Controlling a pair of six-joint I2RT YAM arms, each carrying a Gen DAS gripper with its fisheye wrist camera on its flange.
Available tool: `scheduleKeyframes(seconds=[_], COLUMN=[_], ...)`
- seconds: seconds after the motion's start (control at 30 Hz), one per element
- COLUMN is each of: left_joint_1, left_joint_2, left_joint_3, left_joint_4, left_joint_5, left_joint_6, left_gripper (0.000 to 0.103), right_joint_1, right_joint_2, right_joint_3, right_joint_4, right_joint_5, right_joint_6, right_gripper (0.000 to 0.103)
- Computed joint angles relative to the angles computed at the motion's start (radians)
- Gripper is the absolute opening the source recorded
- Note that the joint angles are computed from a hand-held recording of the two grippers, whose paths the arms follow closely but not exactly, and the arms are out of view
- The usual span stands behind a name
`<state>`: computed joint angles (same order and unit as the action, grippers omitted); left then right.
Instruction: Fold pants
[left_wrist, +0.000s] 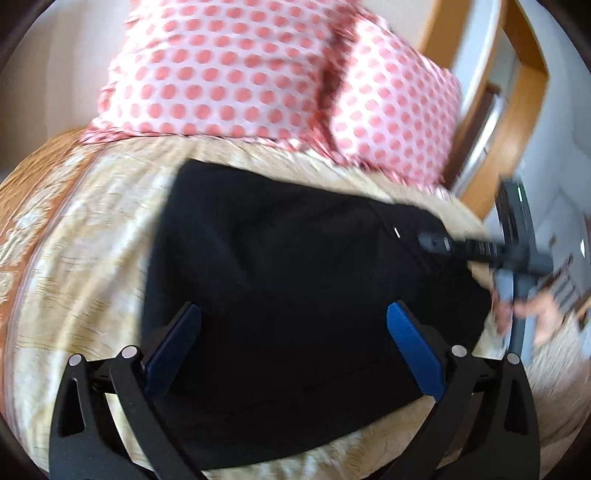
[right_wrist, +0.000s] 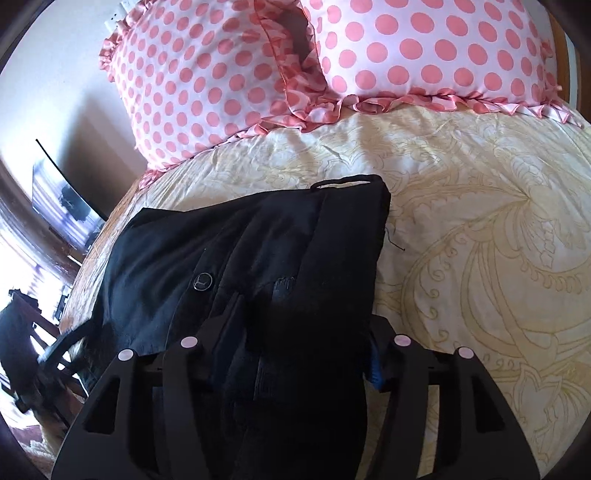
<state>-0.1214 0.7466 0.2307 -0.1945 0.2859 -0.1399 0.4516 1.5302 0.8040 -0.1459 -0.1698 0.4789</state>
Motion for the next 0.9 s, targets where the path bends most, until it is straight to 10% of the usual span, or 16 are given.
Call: scheduleKeyframes(seconds=[0.4, 0.8, 0.9], left_joint_1=[0.288, 0.174, 0.147], left_joint_2=[0.615, 0.783, 0.778], left_joint_3=[0.382, 0.488, 0.485], left_joint_4=[-0.062, -0.049, -0.034], left_joint_5=[0.171, 0.022, 0.001], left_joint_6=[0.169, 0.165, 0.16], left_gripper=[0.101, 0.1, 0.083], right_joint_1=[0.028, 0.024, 0.035], right_joint_2=[-0.03, -0.007, -0.019], right_joint_3=[-0.043, -0.038, -0.05], right_joint_4=[0.045, 0.068, 0.081], right_joint_5=[0.024, 0.021, 0.038], right_joint_6=[-0.049, -0.053, -0.064], right_gripper=[0.049, 0.055, 0.047])
